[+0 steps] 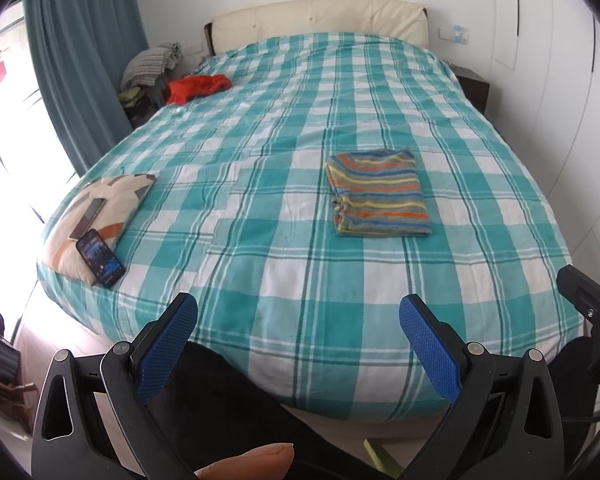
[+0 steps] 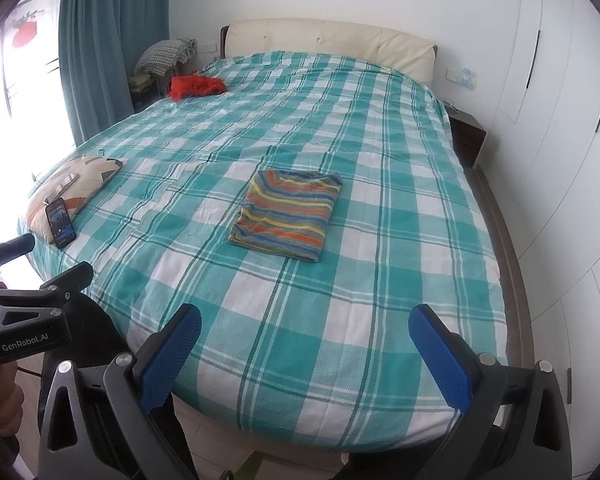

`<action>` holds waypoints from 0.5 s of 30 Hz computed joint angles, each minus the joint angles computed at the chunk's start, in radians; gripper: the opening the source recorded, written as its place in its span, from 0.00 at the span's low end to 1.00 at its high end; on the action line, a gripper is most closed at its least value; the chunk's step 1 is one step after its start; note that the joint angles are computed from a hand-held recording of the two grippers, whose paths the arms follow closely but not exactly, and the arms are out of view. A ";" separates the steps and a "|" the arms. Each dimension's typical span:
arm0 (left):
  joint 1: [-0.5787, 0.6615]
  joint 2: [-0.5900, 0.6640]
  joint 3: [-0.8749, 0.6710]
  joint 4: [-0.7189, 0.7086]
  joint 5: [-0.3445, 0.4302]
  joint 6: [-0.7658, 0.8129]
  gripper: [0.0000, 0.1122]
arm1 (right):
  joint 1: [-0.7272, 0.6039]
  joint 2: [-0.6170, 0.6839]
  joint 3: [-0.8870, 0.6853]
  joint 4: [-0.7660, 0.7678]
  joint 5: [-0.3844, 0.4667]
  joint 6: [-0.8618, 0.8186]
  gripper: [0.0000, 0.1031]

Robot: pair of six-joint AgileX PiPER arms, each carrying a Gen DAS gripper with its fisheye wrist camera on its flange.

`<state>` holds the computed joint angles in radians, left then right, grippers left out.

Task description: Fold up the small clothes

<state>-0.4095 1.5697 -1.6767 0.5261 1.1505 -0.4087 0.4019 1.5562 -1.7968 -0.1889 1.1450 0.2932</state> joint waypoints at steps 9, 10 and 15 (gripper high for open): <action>-0.007 0.019 -0.025 -0.004 0.007 -0.001 0.90 | 0.003 0.023 -0.037 -0.003 0.004 -0.008 0.99; -0.007 0.020 -0.026 -0.004 0.008 0.000 0.90 | 0.003 0.026 -0.041 -0.003 0.006 -0.007 0.99; 0.002 0.027 -0.030 -0.026 0.003 0.012 0.90 | -0.005 0.031 -0.037 0.000 0.008 -0.009 0.99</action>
<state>-0.4071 1.5969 -1.7063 0.5000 1.1536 -0.3968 0.3966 1.5869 -1.8336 -0.1893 1.1532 0.2840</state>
